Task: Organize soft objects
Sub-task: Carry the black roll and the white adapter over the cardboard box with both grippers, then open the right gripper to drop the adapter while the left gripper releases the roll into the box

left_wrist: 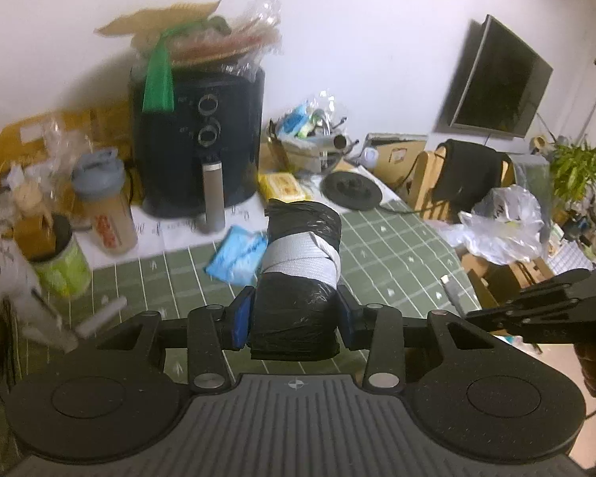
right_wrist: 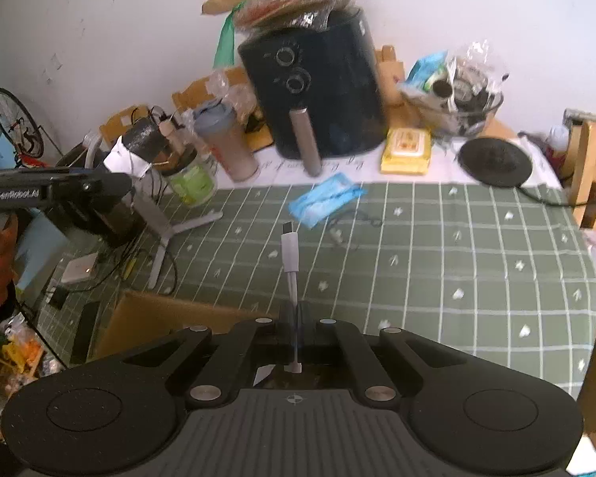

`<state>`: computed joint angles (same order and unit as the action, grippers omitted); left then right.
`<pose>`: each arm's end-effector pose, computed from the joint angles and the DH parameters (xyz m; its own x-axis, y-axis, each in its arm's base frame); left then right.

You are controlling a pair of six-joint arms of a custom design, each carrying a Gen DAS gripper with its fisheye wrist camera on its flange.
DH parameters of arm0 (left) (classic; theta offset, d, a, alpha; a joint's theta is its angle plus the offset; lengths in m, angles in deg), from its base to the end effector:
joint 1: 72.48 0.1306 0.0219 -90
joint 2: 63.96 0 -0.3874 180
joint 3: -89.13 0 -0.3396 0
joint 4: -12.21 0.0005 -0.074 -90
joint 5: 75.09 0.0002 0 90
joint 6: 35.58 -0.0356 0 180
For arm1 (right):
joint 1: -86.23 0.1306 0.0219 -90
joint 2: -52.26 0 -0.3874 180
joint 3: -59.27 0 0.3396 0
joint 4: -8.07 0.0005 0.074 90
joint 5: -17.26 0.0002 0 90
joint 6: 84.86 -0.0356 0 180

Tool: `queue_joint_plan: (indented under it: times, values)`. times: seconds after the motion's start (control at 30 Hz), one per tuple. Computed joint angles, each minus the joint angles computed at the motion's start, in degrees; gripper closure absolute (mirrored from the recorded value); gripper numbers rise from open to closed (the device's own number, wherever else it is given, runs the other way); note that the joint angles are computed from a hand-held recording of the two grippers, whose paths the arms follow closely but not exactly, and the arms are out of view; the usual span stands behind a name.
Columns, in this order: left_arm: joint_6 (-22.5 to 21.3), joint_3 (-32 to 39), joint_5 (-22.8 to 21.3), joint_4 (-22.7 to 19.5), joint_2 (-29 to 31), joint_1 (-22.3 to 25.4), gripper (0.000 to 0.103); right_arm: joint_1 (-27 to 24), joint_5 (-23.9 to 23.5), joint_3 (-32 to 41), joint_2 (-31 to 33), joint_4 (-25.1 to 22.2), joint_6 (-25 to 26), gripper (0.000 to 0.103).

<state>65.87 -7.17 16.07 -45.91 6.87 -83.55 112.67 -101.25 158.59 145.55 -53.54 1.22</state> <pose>0.2969 -0.0593 0.4942 -0.7240 -0.0606 -0.6871 0.0635 0.9861 -0.1538 0.3877 0.2112 0.4661 -0.7802 -0.3209 -0.5370 -0.5809 0.6902 0.4315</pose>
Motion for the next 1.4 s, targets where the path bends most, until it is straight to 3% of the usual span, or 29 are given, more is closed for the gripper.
queue_joint_plan:
  times: [0.6, 0.67, 0.73, 0.77, 1.13, 1.3, 1.37, 1.4]
  values:
    - [13.43, -5.44, -6.39, -4.60, -7.50, -8.07, 0.062, 1.94, -0.97, 1.97, 1.70, -11.63, 2.00, 0.096]
    - [14.99, -5.84, -7.14, -5.02, -7.93, -9.27, 0.062, 1.92, -0.68, 1.50, 1.43, -11.45, 1.74, 0.075]
    - [16.52, -6.21, -7.88, -5.30, -8.21, -10.60, 0.062, 1.64, -0.45, 0.72, 0.60, -10.39, 1.31, 0.032]
    - [17.31, -6.35, -8.15, -5.43, -8.31, -11.26, 0.062, 1.40, -0.55, 0.40, 0.27, -9.99, 1.61, 0.028]
    - [21.76, -6.35, -8.14, -4.47, -7.04, -16.86, 0.062, -0.96, -1.17, -1.88, -2.41, -10.60, 3.80, 0.016]
    - [20.78, -6.49, -3.76, 0.70, -5.86, -17.97, 0.061, -2.09, -2.36, -3.37, -4.35, -9.83, 3.79, 0.013]
    - [19.53, -6.17, -2.11, 2.15, -5.15, -18.44, 0.051, -2.54, -2.85, -3.83, -5.00, -9.85, 4.37, 0.012]
    - [19.37, -6.15, -1.56, 2.50, -4.99, -18.67, 0.040, -2.69, -2.98, -3.88, -5.19, -9.97, 4.67, 0.011]
